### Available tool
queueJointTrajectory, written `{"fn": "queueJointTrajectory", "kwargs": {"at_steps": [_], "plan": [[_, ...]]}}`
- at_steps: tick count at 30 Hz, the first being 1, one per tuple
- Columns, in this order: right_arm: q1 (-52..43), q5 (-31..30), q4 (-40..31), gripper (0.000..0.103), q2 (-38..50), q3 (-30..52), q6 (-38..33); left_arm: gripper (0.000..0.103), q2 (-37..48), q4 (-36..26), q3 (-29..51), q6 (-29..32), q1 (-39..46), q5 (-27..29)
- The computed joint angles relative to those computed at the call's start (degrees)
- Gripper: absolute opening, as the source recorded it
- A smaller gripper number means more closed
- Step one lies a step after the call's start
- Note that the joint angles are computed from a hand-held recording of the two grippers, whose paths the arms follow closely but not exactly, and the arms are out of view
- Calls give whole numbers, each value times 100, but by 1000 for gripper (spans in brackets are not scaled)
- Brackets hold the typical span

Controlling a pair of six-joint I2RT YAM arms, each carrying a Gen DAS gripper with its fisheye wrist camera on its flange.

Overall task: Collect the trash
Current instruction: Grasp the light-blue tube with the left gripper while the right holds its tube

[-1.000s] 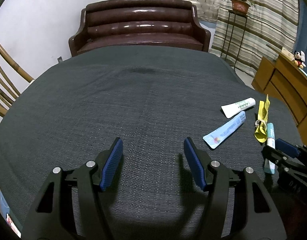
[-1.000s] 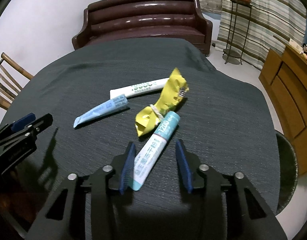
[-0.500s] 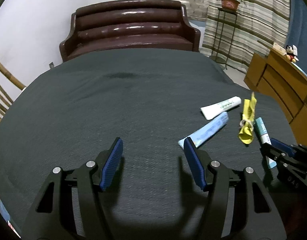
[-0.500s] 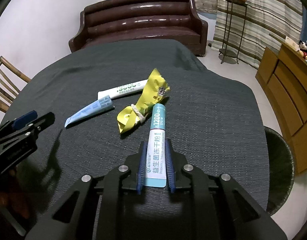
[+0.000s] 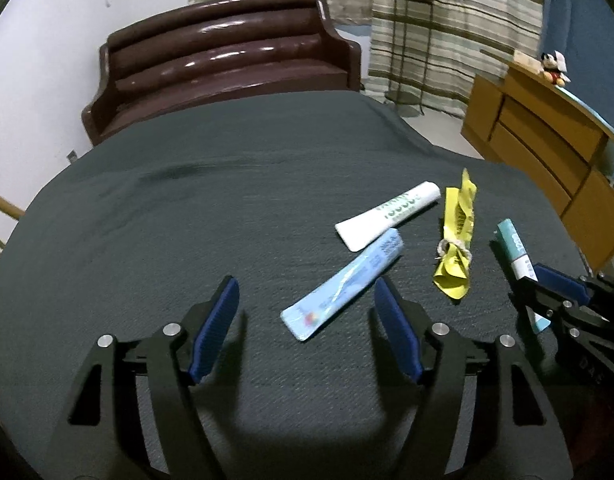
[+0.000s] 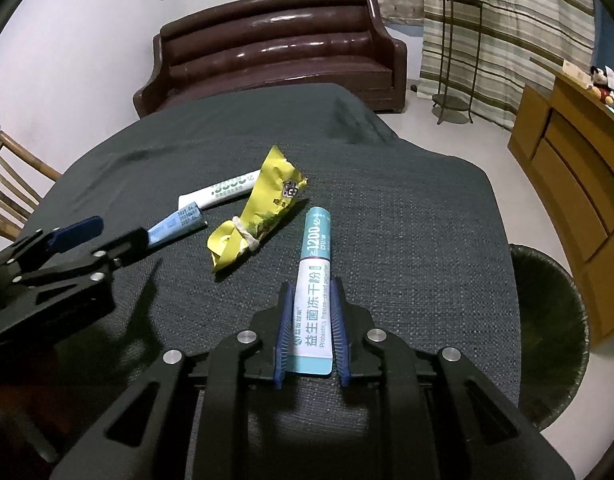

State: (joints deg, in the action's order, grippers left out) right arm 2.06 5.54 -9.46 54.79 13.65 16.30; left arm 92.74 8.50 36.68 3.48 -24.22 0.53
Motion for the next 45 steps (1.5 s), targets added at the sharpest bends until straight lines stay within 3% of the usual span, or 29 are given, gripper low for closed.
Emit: {"fn": "queueJointTrajectory", "kwargs": {"at_steps": [7, 17, 30, 45], "plan": [[-276, -329, 137, 20, 121, -8, -121, 68, 569, -304, 531, -10, -100, 19], [-455, -488, 228, 20, 236, -5, -230, 28, 590, -318, 515, 131, -68, 484], [-345, -313, 230, 20, 191, -33, -172, 16, 326, -112, 141, 11, -67, 526], [-90, -40, 157, 20, -15, -113, -40, 15, -228, -39, -293, -138, -43, 559]]}}
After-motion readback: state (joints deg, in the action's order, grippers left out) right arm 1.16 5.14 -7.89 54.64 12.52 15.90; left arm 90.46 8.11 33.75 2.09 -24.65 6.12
